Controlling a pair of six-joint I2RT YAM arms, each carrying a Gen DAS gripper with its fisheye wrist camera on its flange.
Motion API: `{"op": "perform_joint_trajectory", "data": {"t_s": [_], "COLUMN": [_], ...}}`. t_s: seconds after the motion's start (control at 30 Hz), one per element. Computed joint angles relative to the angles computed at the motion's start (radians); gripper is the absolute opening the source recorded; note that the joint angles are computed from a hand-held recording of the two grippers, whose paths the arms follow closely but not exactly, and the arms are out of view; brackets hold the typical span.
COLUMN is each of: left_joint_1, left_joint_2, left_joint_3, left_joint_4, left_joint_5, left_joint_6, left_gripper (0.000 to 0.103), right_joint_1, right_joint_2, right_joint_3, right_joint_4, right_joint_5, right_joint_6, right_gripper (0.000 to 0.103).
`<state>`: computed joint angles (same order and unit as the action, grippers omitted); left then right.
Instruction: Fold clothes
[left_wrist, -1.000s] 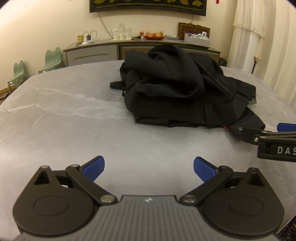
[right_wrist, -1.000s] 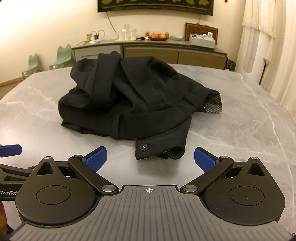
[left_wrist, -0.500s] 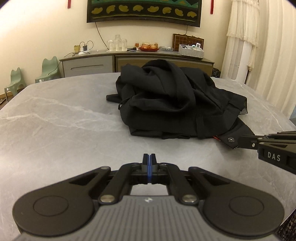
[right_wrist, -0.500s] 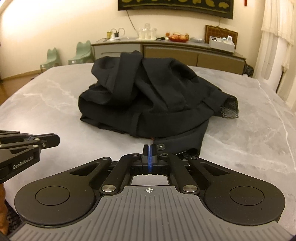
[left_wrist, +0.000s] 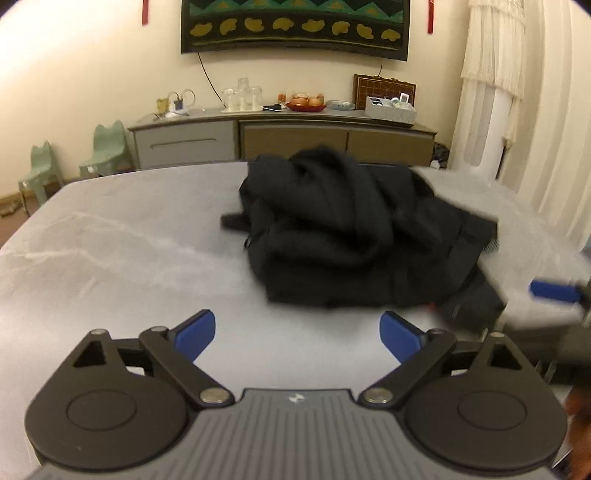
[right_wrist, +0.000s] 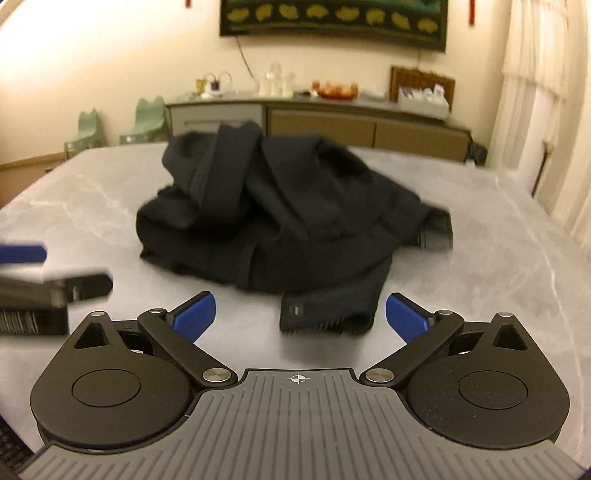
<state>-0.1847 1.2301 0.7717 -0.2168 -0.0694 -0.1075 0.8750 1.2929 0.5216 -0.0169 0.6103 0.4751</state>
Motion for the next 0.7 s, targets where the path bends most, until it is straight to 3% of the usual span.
{"op": "perform_joint_trajectory", "data": {"t_s": [0.1, 0.27, 0.4, 0.5, 0.53, 0.57, 0.6, 0.67, 0.7], "left_joint_1": [0.035, 0.026, 0.059, 0.085, 0.089, 0.095, 0.102, 0.137, 0.177], "left_joint_2": [0.142, 0.451, 0.615, 0.720, 0.751, 0.765, 0.774, 0.768, 0.741], "left_joint_3": [0.185, 0.414, 0.460, 0.522, 0.554, 0.580, 0.603, 0.670, 0.689], "left_joint_4": [-0.047, -0.002, 0.097, 0.101, 0.085, 0.073, 0.062, 0.005, -0.002], "left_joint_5": [0.048, -0.015, 0.118, 0.192, 0.206, 0.217, 0.228, 0.260, 0.293], "left_joint_6": [0.035, 0.150, 0.153, 0.094, 0.097, 0.122, 0.151, 0.156, 0.117], "left_gripper": [0.103, 0.103, 0.103, 0.102, 0.097, 0.080, 0.050, 0.009, 0.009], "right_joint_1": [-0.111, -0.368, -0.478, -0.506, -0.514, -0.525, -0.533, -0.529, -0.527], "right_joint_2": [-0.008, 0.079, 0.235, 0.397, 0.452, 0.499, 0.538, 0.546, 0.550], "right_joint_3": [0.019, 0.090, 0.185, 0.291, 0.342, 0.393, 0.440, 0.475, 0.493], "right_joint_4": [0.028, 0.121, 0.185, 0.222, 0.194, 0.151, 0.112, 0.096, 0.088], "right_joint_5": [-0.053, -0.223, -0.396, -0.486, -0.514, -0.555, -0.587, -0.580, -0.577], "right_joint_6": [-0.075, -0.151, -0.164, -0.295, -0.328, -0.342, -0.355, -0.367, -0.373], "right_gripper": [0.100, 0.100, 0.100, 0.096, 0.081, 0.068, 0.046, 0.023, 0.005]}}
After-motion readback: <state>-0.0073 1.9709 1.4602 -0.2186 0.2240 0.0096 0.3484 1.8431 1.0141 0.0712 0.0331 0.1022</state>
